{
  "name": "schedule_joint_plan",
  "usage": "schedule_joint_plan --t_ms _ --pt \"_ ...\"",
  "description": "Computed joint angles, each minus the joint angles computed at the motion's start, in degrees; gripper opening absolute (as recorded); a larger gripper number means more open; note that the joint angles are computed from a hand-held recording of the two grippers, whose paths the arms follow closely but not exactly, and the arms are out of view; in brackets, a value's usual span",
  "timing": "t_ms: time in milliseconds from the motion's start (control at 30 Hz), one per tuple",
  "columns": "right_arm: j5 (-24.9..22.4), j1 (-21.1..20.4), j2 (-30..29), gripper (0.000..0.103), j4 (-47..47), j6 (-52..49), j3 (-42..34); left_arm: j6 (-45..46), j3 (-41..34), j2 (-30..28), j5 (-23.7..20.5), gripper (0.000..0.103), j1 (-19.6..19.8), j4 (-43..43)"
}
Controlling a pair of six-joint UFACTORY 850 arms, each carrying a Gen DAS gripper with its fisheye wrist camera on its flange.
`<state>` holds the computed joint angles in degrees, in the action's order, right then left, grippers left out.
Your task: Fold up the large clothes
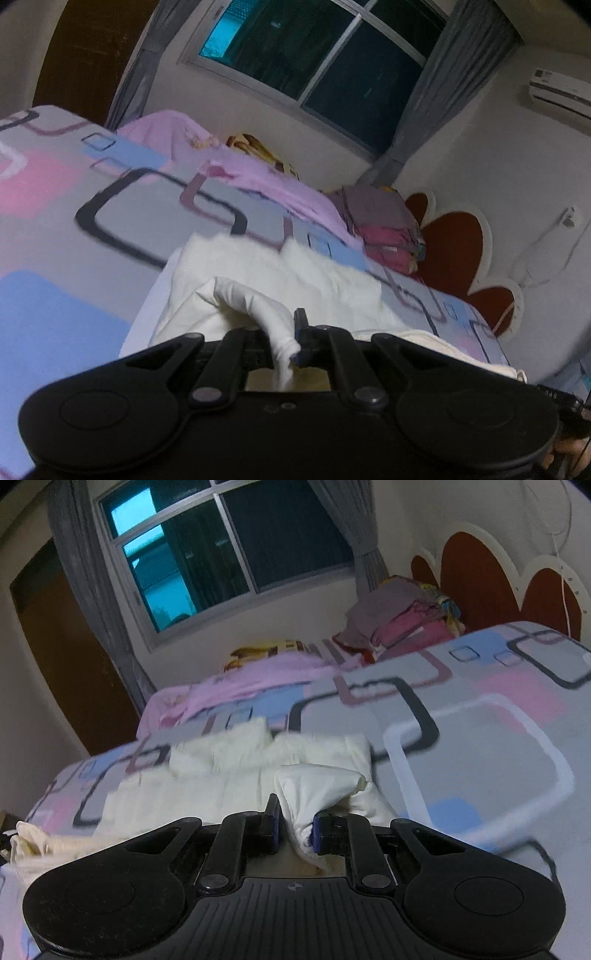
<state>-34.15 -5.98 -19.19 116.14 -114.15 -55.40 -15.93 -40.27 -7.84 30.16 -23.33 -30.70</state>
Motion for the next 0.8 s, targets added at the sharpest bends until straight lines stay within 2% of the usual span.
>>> schedule_joint_plan --t_ms 300,500,800 --pt "5.9 3.1 -14.2 0.015 -6.2 9.6 -19.1 11.6 -13.8 -11.4 -2.5 0.006 3.6 -7.9" --pt "10.4 4.6 -23.3 0.015 -15.6 21.8 -30.8 23.6 -22.7 -18.9 -4.8 0.006 5.1 -18.8" --pt "12.5 5.9 -32.2 0.016 -27.8 36.0 -41.9 44.3 -32.9 -27.8 -5.6 0.007 5.5 -35.5"
